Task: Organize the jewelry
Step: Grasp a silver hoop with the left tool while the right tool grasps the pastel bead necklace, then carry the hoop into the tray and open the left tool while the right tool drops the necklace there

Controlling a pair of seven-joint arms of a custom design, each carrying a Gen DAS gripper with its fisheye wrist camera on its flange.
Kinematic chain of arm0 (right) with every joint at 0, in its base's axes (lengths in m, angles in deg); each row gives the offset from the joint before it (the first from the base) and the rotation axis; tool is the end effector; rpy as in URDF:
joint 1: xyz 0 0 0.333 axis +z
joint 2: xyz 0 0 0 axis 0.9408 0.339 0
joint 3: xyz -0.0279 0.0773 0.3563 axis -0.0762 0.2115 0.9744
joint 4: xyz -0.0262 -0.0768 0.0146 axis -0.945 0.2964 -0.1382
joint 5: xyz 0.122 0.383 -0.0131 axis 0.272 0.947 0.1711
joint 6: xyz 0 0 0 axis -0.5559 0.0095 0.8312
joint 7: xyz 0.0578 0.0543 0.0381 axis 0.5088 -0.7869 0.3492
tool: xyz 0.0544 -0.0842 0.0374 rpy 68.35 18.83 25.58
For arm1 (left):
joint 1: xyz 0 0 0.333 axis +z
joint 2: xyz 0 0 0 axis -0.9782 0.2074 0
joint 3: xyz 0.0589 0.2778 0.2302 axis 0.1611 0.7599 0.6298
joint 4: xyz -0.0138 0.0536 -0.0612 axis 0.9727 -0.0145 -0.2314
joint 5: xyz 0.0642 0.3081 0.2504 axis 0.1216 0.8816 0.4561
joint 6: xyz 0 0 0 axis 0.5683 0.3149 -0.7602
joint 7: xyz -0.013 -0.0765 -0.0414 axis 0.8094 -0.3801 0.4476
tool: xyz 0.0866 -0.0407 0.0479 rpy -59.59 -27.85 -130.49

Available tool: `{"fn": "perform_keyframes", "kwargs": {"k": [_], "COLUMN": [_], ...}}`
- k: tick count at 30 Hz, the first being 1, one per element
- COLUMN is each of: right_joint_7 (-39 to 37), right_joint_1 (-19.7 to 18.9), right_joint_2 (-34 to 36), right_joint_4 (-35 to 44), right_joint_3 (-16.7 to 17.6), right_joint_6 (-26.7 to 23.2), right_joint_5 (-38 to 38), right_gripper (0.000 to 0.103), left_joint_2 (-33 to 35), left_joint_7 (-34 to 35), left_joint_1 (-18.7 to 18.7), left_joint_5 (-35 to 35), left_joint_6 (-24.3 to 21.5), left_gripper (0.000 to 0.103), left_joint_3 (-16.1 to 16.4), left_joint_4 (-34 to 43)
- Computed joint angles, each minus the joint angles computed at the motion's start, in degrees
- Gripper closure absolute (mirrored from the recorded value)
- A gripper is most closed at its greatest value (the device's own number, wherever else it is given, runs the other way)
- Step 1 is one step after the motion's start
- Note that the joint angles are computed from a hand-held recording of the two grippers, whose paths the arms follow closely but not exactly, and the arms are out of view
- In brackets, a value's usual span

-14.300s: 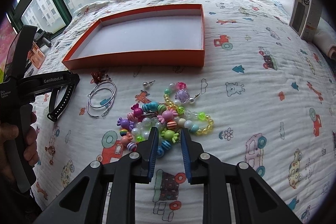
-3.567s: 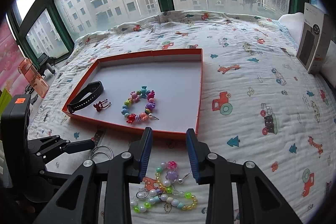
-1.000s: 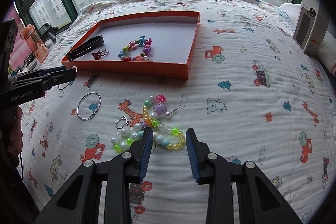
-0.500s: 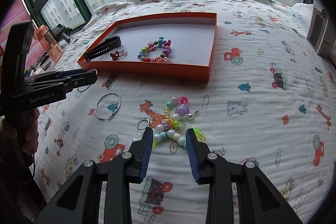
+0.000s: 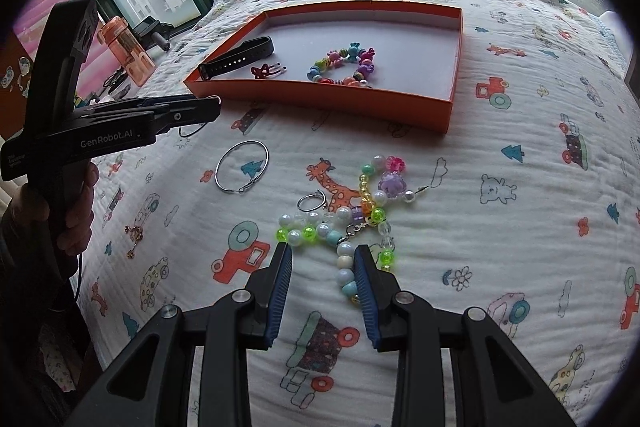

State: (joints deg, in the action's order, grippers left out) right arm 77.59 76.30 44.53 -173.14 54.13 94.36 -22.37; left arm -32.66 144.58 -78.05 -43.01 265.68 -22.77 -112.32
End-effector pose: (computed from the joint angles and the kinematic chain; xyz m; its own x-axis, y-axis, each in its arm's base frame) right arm 0.6705 0.2290 0.3091 0.7128 -0.6496 -0.2646 -0.6693 -0.5171 -0.5335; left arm 0.6264 -0.0572 0.3519 0.0265 -0.9937 0.1090 -0.8257 -0.0832 -0.5579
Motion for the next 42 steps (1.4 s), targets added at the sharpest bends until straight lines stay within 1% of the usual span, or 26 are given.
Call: {"fn": "perform_keyframes", "kwargs": {"k": [3, 6, 9, 11, 13, 16, 18, 21, 22, 24, 27, 29, 32, 33, 36, 37, 38, 40, 41, 42], "right_joint_7": [-0.85, -0.30, 1.07, 1.64, 2.34, 2.90, 2.61, 1.05, 0.20, -2.07, -5.78, -8.41, -12.83, -14.36, -19.06, -20.16, -21.28, -23.22, -24.22, -25.17], "right_joint_1": [0.02, 0.99, 1.20, 1.60, 1.93, 1.56, 0.32, -1.85, -2.57, -3.79, -4.13, -4.00, -3.94, -3.92, -3.72, -3.55, -3.31, -2.77, -2.36, -1.91], "right_joint_2": [-0.82, -0.87, -0.03, 0.15, 0.04, -0.45, -0.86, -1.85, -2.29, -3.32, -5.09, -6.24, -7.88, -8.45, -10.06, -10.54, -10.97, -11.77, -12.11, -12.46], "right_joint_4": [-1.09, -1.63, -0.93, -0.94, -1.41, -2.55, -3.25, -4.17, -4.40, -4.77, -5.25, -5.47, -5.63, -5.66, -5.64, -5.54, -5.40, -5.10, -4.93, -4.83], "right_joint_3": [0.11, -0.32, -0.12, -0.13, -0.11, 0.59, 1.98, 4.37, 5.20, 6.59, 7.30, 7.49, 7.82, 7.90, 7.93, 7.68, 7.41, 6.70, 6.29, 5.87], "right_joint_6": [-0.01, 2.81, 4.20, 5.44, 6.78, 8.33, 8.74, 9.05, 9.09, 8.95, 9.73, 10.61, 11.29, 11.39, 11.83, 11.64, 11.63, 11.24, 11.40, 11.57], "right_joint_5": [-0.11, -0.47, -1.16, -2.33, -3.70, -4.78, -3.96, -0.69, 0.91, 4.62, 10.31, 14.10, 19.99, 21.99, 28.25, 29.85, 31.50, 34.39, 35.74, 37.09], "right_gripper": [0.068, 0.071, 0.077, 0.086, 0.090, 0.091, 0.091, 0.091, 0.091, 0.091, 0.091, 0.091, 0.091, 0.091, 0.091, 0.091, 0.091, 0.091, 0.091, 0.091], "left_joint_2": [-0.14, -0.42, -0.53, -0.73, -0.78, -0.87, -1.37, -2.53, -2.97, -4.17, -6.20, -7.79, -10.44, -11.29, -13.71, -14.43, -15.18, -16.44, -17.10, -17.67], "left_joint_7": [0.09, -0.07, 0.07, 0.04, 0.03, -0.17, -0.59, -1.05, -1.48, -1.80, -2.57, -3.60, -4.54, -5.24, -9.36, -11.99, -15.61, -25.91, -30.43, -34.28], "left_joint_1": [0.31, 0.26, 0.40, 0.28, 0.31, 0.10, -0.29, -0.68, -1.16, -1.04, -1.68, -3.02, -3.49, -4.31, -8.21, -10.01, -11.92, -15.23, -15.40, -14.95], "left_joint_5": [-0.13, -0.16, -0.17, -0.12, -0.17, -0.11, 0.00, 0.26, 0.51, 0.53, 1.21, 2.37, 3.38, 4.16, 8.82, 11.73, 15.87, 27.64, 32.83, 37.25], "left_joint_6": [0.12, 0.24, 0.25, 0.24, 0.26, 0.42, 0.68, 1.43, 1.70, 2.23, 3.14, 3.99, 5.49, 5.87, 6.74, 6.92, 7.10, 7.22, 7.15, 7.00], "left_gripper": [0.052, 0.052, 0.052, 0.052, 0.052, 0.052, 0.052, 0.052, 0.052, 0.052, 0.052, 0.052, 0.052, 0.052, 0.052, 0.051, 0.051, 0.051, 0.051, 0.051], "left_joint_3": [-0.26, -0.20, -0.36, -0.29, -0.34, -0.13, 0.19, 0.58, 1.10, 1.08, 1.96, 3.44, 4.07, 4.99, 9.59, 11.80, 14.33, 19.37, 20.25, 20.35], "left_joint_4": [-0.21, -0.60, -0.73, -0.94, -0.99, -1.09, -1.53, -2.56, -2.95, -3.90, -5.42, -6.63, -8.56, -9.11, -10.61, -10.96, -11.25, -11.14, -11.00, -10.74]}}
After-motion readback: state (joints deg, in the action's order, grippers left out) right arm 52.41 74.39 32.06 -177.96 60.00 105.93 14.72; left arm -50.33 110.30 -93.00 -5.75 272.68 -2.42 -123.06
